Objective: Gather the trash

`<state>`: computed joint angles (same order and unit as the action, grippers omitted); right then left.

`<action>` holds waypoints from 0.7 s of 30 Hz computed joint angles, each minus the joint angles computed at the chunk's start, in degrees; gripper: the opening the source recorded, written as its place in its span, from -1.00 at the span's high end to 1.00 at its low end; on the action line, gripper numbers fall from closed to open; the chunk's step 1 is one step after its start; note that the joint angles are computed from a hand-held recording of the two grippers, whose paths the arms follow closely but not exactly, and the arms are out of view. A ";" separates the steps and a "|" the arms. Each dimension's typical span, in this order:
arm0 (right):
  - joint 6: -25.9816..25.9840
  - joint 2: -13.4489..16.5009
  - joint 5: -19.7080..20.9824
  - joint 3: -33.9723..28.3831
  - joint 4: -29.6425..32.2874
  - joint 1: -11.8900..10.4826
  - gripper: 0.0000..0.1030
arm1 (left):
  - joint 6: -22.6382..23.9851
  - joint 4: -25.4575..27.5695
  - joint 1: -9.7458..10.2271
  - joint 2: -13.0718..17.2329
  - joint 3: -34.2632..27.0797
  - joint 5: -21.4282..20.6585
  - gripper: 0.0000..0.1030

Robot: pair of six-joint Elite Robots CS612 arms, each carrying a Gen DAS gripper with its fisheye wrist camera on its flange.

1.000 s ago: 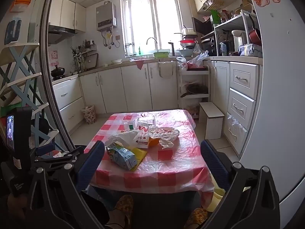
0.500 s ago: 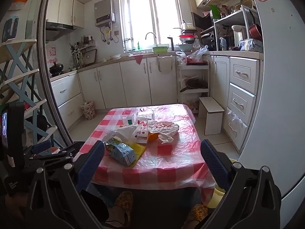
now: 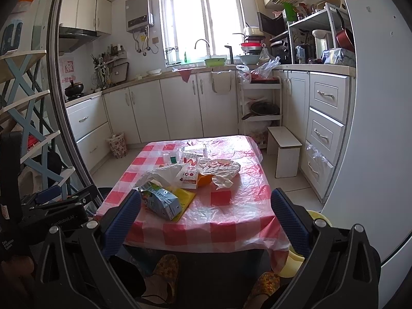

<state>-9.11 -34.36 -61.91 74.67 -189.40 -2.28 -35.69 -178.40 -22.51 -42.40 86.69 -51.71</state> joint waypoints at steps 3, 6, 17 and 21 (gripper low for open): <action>-0.15 -0.01 -0.12 0.00 0.27 0.07 -0.87 | -0.03 0.06 0.04 -0.08 0.06 0.08 -0.85; -0.23 0.01 -0.17 -0.02 0.50 0.07 -0.87 | -0.04 0.15 0.11 -0.18 0.12 0.06 -0.85; -0.16 0.18 -0.34 -0.12 0.88 0.19 -0.87 | -0.36 0.36 0.11 -0.02 0.04 0.11 -0.85; -0.08 0.20 -0.30 -0.09 0.88 0.18 -0.87 | -0.32 0.18 0.02 0.12 0.02 0.10 -0.85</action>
<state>-9.19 -34.16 -62.21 74.58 -188.51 -2.10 -36.01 -178.22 -22.48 -42.28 86.72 -51.62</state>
